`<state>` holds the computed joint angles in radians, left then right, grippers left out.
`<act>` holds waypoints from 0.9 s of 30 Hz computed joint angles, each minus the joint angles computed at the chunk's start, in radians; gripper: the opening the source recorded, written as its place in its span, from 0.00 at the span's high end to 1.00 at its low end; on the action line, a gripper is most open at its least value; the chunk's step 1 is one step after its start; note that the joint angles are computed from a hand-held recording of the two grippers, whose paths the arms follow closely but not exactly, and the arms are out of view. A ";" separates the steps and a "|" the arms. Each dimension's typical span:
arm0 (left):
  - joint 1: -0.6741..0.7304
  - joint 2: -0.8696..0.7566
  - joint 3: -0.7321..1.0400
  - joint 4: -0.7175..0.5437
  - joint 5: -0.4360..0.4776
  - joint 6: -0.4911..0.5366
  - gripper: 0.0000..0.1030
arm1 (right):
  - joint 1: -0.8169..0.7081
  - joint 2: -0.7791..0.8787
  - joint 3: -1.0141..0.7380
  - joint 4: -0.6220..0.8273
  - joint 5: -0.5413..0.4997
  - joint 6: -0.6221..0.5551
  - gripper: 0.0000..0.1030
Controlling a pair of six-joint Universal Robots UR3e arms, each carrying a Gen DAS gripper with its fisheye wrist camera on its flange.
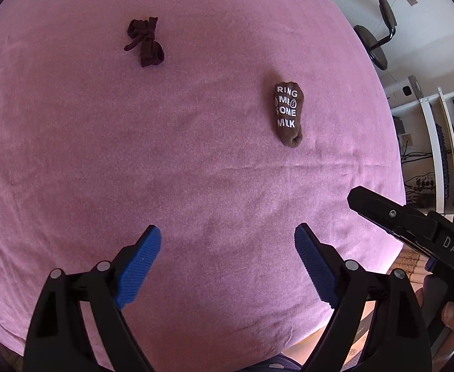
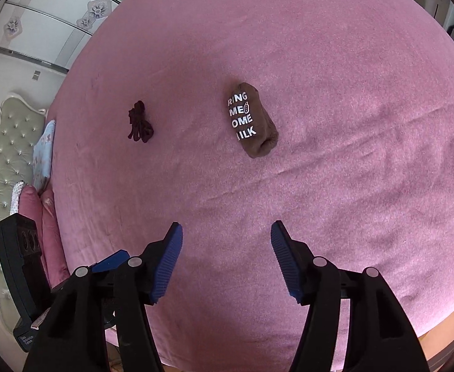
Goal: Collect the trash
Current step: 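Move both tools back over the bed toward the two socks, then grasp the dark tied sock with the left tool while the right tool grasps the milk sock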
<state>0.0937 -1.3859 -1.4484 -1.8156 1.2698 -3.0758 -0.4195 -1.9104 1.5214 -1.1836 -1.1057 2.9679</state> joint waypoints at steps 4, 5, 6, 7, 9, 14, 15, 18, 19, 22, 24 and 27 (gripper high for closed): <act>-0.008 -0.114 0.023 0.093 0.011 -0.050 0.15 | 0.085 0.164 -0.002 -0.184 -0.024 0.072 0.44; -0.008 -0.142 0.029 0.113 0.013 -0.057 0.15 | 0.098 0.202 -0.004 -0.220 -0.030 0.084 0.44; -0.012 -0.170 0.037 0.132 0.017 -0.068 0.15 | 0.109 0.233 -0.004 -0.253 -0.038 0.095 0.44; -0.015 -0.197 0.044 0.150 0.020 -0.078 0.15 | 0.122 0.268 -0.010 -0.285 -0.047 0.107 0.44; -0.018 -0.245 0.059 0.178 0.025 -0.090 0.15 | 0.137 0.326 -0.017 -0.328 -0.058 0.122 0.44; -0.024 -0.356 0.111 0.226 0.042 -0.111 0.15 | 0.172 0.460 -0.056 -0.403 -0.085 0.154 0.44; -0.023 -0.374 0.118 0.234 0.043 -0.114 0.15 | 0.178 0.487 -0.068 -0.406 -0.084 0.154 0.44; -0.020 -0.425 0.148 0.248 0.046 -0.124 0.15 | 0.204 0.549 -0.090 -0.434 -0.097 0.162 0.45; -0.019 -0.439 0.156 0.253 0.048 -0.128 0.15 | 0.215 0.564 -0.097 -0.436 -0.107 0.162 0.48; -0.011 -0.477 0.178 0.263 0.054 -0.133 0.15 | 0.254 0.604 -0.131 -0.435 -0.153 0.160 0.65; -0.005 -0.503 0.200 0.266 0.060 -0.131 0.15 | 0.223 0.611 -0.139 -0.402 -0.042 0.136 0.89; 0.006 -0.549 0.246 0.265 0.069 -0.130 0.15 | 0.232 0.630 -0.170 -0.420 0.034 0.137 0.89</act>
